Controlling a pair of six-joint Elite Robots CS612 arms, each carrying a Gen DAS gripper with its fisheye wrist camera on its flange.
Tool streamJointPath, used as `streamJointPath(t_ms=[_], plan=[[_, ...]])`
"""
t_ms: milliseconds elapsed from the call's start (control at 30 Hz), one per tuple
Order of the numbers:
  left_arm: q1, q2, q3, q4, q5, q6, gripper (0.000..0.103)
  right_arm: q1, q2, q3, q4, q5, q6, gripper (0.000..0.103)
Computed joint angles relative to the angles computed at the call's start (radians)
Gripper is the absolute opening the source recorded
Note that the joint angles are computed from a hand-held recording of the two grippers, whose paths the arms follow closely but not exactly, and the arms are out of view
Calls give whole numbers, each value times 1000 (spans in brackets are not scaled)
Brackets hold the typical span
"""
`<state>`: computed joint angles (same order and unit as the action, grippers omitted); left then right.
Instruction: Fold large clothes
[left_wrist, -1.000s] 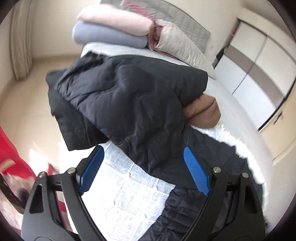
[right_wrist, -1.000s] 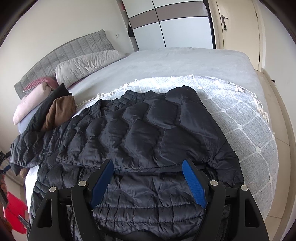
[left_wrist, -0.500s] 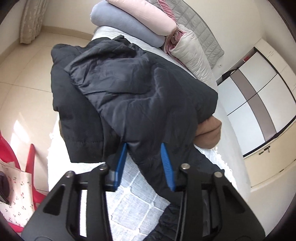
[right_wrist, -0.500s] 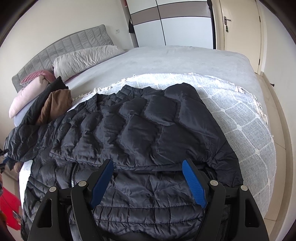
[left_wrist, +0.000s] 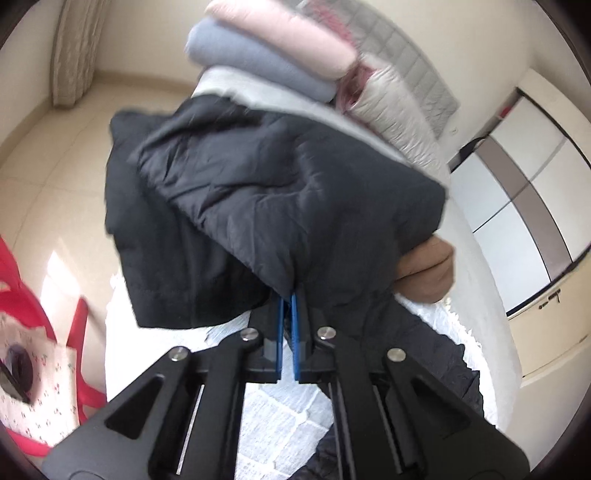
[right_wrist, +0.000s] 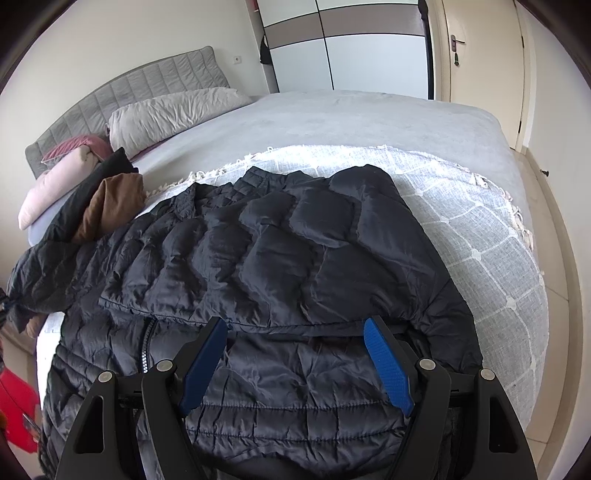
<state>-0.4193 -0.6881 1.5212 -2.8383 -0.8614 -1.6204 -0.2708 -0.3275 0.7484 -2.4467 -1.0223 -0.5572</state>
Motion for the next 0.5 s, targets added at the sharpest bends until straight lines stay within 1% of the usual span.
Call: streamJointPath(t_ms=[67,100,133,167,200,233,267,333,367,467,500], plan=[[-20,6,-39,4,84,97,4,-2,1,-3,-1,8,9,78],[-30,13,-63,-15,117,167,4,-4,2,-6,1,13,12,78],[-38,23,-89,-44,137,243,3,-5,2,-9,4,18,19,78],[-48,37,-127,-81,149,341,3,-6,3,-10,6,21,22,78],[-53,47,-150,-107,152,400,3,-7,3,-11,7,23,23,78],[-59,61,-183,-143,147,477,4,-8,3,-11,6,22,22,78],[-66,80,-228,-175,132,562,3,-8,3,-11,6,21,18,78],[-74,114,-304,-197,88,669,3,-10,4,-14,7,17,15,78],[-76,129,-337,-198,59,706,3,-10,6,-17,8,15,17,78],[-82,192,-465,-180,-64,833,4,-13,9,-24,14,13,27,78],[-85,210,-497,-169,-87,859,4,-13,10,-26,14,12,34,78]])
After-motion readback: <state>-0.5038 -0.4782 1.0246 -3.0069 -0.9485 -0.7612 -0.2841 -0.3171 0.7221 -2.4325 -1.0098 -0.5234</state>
